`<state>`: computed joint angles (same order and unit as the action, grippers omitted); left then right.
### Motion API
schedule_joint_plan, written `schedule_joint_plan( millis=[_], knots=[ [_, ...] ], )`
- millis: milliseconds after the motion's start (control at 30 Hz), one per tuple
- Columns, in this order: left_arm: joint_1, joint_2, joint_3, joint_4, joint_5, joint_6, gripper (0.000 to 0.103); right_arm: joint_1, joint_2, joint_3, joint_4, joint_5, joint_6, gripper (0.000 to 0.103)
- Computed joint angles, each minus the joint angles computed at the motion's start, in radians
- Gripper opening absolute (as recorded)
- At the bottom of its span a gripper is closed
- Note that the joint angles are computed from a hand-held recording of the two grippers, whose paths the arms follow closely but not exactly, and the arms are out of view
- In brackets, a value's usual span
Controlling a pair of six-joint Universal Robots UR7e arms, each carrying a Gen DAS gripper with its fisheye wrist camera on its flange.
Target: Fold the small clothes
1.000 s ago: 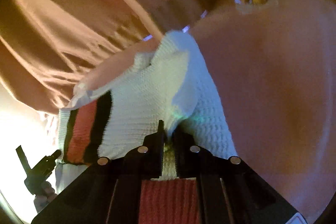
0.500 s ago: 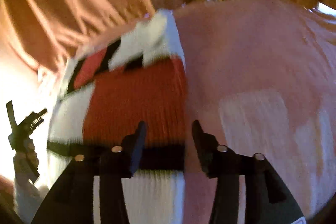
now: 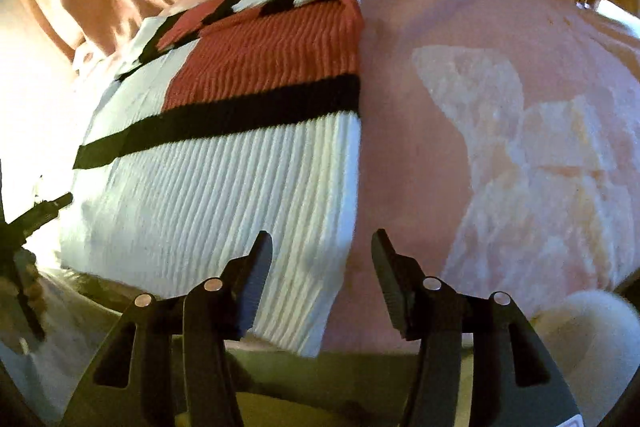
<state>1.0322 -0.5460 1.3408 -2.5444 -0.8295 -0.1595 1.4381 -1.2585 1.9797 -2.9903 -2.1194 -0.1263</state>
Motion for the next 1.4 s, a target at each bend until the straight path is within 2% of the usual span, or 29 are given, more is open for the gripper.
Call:
schedule_joint_plan(
  millis=[67, 100, 300, 433, 467, 500, 533, 567, 600, 633, 667, 800, 933, 1167, 1233, 1267, 1400],
  knots=[
    [0.005, -0.017, 0.039, -0.033, -0.016, -0.022, 0.078, 0.001, -0.007, 0.017, 0.004, 0.005, 0.009, 0.051],
    [0.000, -0.024, 0.067, -0.078, -0.009, -0.007, 0.079, -0.002, -0.014, 0.028, 0.008, 0.018, 0.014, 0.051],
    [-0.013, -0.027, 0.119, -0.147, -0.007, 0.031, 0.083, -0.009, -0.020, 0.054, -0.014, 0.063, 0.030, 0.056],
    [-0.016, -0.014, 0.090, -0.102, 0.005, 0.012, 0.081, 0.000, 0.004, 0.038, -0.034, 0.049, 0.014, 0.056],
    [-0.015, -0.014, 0.081, -0.089, -0.006, 0.011, 0.072, 0.003, 0.010, 0.034, -0.035, 0.044, 0.008, 0.056],
    [-0.011, -0.018, 0.072, -0.075, -0.040, 0.012, 0.060, 0.002, 0.012, 0.031, -0.036, 0.058, 0.003, 0.048],
    [-0.010, -0.019, 0.069, -0.070, -0.055, 0.010, 0.054, 0.001, 0.013, 0.028, -0.034, 0.073, 0.004, 0.039],
    [-0.006, -0.021, 0.059, -0.052, -0.088, 0.009, 0.042, -0.002, 0.012, 0.025, -0.027, 0.087, 0.010, 0.016],
    [-0.005, -0.024, 0.059, -0.046, -0.108, 0.007, 0.026, -0.011, 0.005, 0.026, -0.015, 0.127, 0.023, 0.013],
    [-0.004, -0.027, 0.059, -0.039, -0.126, 0.004, 0.017, -0.014, -0.001, 0.033, -0.029, 0.151, 0.032, 0.013],
    [-0.004, -0.031, 0.060, -0.035, -0.141, 0.001, 0.013, -0.013, -0.008, 0.041, -0.045, 0.164, 0.028, 0.011],
    [-0.040, -0.088, 0.139, -0.128, -0.149, 0.051, 0.012, 0.014, -0.075, 0.088, -0.115, 0.210, -0.015, 0.008],
    [-0.075, -0.160, 0.211, -0.176, -0.178, 0.091, 0.012, 0.036, -0.153, 0.122, -0.132, 0.222, -0.031, 0.007],
    [-0.115, -0.250, 0.298, -0.158, -0.208, 0.079, 0.011, 0.047, -0.254, 0.169, -0.089, 0.207, -0.029, 0.004],
    [-0.128, -0.272, 0.332, -0.148, -0.198, 0.070, 0.009, 0.047, -0.276, 0.185, -0.065, 0.210, -0.019, 0.004],
    [-0.134, -0.285, 0.348, -0.136, -0.196, 0.058, 0.003, 0.048, -0.285, 0.193, -0.059, 0.211, -0.012, 0.004],
    [-0.154, -0.319, 0.395, -0.133, -0.185, 0.051, 0.000, 0.056, -0.321, 0.228, -0.040, 0.220, -0.001, 0.004]
  ],
)
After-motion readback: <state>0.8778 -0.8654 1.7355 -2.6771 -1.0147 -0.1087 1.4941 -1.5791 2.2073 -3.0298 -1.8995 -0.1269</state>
